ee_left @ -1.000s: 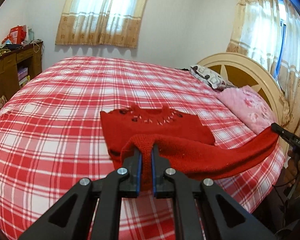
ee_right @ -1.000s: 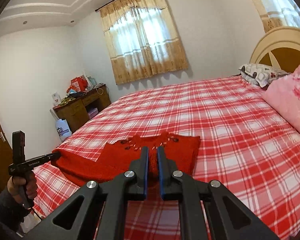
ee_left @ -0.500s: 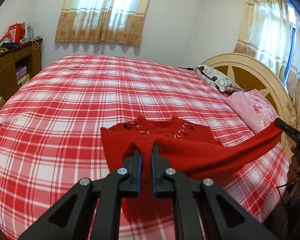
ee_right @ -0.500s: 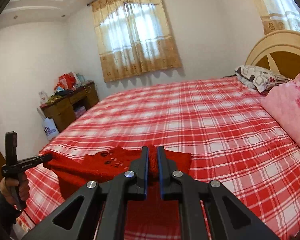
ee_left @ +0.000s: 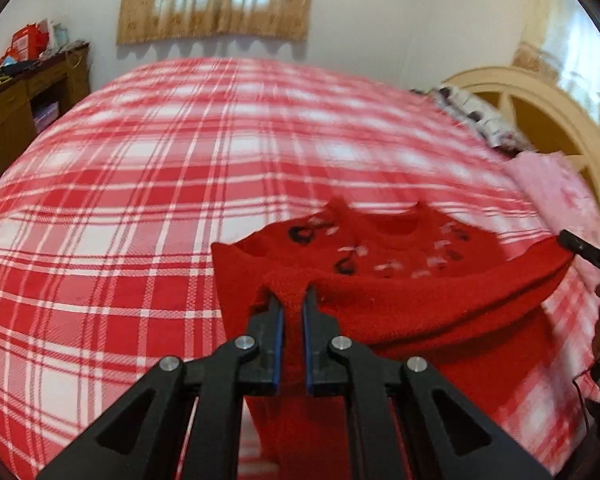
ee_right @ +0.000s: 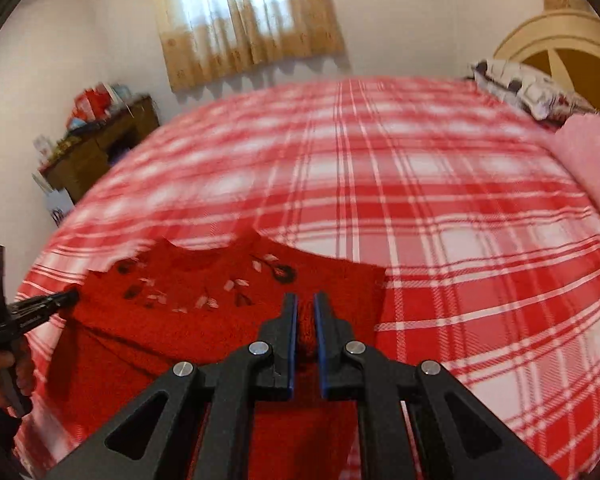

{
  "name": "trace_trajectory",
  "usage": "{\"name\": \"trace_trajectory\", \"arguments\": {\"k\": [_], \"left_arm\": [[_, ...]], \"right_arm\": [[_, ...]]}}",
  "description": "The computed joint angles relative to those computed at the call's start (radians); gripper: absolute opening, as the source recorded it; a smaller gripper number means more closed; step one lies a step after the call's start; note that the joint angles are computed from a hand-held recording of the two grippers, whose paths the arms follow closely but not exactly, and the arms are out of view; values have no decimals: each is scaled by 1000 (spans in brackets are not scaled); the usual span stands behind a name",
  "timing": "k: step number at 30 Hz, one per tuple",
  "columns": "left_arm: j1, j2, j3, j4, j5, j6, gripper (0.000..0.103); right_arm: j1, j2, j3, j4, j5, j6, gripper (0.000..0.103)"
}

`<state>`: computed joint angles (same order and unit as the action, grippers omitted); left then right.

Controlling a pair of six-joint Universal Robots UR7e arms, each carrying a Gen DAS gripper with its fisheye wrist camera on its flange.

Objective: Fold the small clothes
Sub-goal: 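Lift the hem with both grippers and fold it toward the collar, then lay the hem onto the sweater and open both grippers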

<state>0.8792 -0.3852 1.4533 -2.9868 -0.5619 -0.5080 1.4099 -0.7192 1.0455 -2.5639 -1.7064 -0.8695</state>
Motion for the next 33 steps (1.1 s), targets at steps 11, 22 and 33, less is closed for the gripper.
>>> {"name": "trace_trajectory", "arguments": {"k": [11,22,33], "left_arm": [[-71,2,121,-142,192,76,80],[-37,59,-37,318,309,-64,91],[-9,-17,-6,533,340,-360,91]], "right_arm": [[3,-96,234,-135,-91,-207,56],[87,128,48,-348,-294,-394,56],[38,50,64,-235,-240,-258,56]]}}
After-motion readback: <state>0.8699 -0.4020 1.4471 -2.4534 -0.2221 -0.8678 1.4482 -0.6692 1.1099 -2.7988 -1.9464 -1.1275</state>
